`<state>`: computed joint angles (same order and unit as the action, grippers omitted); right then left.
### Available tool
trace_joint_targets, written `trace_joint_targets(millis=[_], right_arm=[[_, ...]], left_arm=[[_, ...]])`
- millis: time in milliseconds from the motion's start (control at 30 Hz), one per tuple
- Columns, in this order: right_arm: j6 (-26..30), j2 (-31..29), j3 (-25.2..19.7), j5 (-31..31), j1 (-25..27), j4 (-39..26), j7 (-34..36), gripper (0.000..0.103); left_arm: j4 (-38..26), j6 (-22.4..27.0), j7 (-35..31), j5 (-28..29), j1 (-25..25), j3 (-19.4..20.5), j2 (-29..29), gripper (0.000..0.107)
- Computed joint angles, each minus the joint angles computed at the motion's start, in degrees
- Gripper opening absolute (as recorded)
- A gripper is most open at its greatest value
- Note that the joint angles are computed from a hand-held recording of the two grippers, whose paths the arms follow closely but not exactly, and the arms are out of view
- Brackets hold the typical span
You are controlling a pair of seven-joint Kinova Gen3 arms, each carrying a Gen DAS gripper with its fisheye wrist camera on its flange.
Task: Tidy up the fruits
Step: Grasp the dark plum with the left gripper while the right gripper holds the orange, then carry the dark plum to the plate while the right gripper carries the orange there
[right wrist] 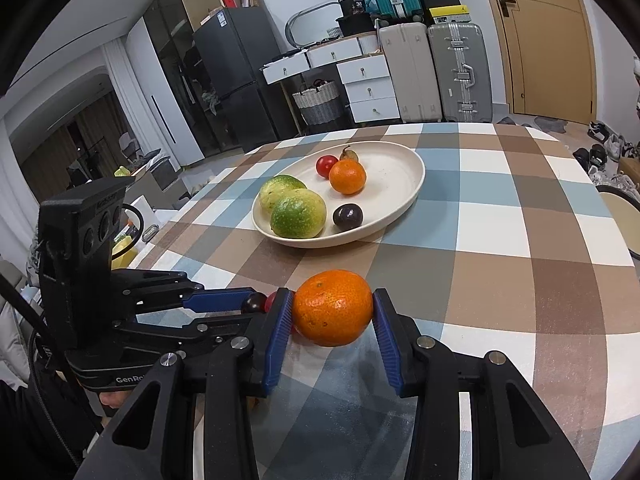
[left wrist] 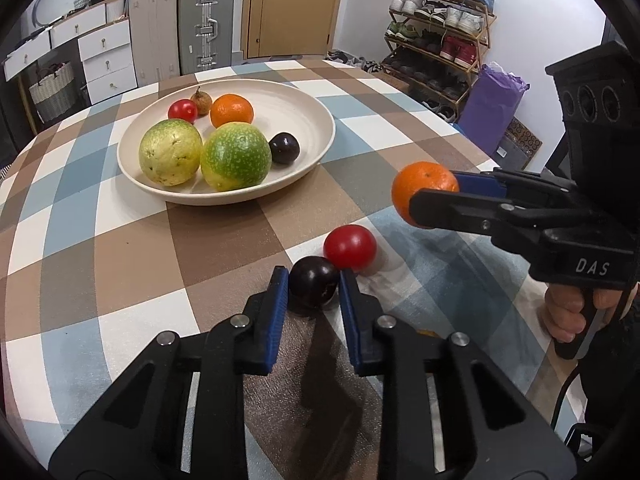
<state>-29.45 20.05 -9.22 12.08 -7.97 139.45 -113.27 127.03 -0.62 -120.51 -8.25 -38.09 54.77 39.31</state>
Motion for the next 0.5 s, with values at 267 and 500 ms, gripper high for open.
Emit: trace_joint_targets(millis=[267,500], right_arm=[[-0.6,0.4,-0.2,0.3,0.4,0.0,-0.7,0.041],[-2.6,0.4,0.5,-0.9,-0.4,1.0,0.1,0.041]], left_arm=[[1.8,-2.6,1.0,-1.3,-3.4,2.3,0.5,0.023],[4.9,-8.6,6.2,-5.9,-10.1,6.2,2.2,0.023]])
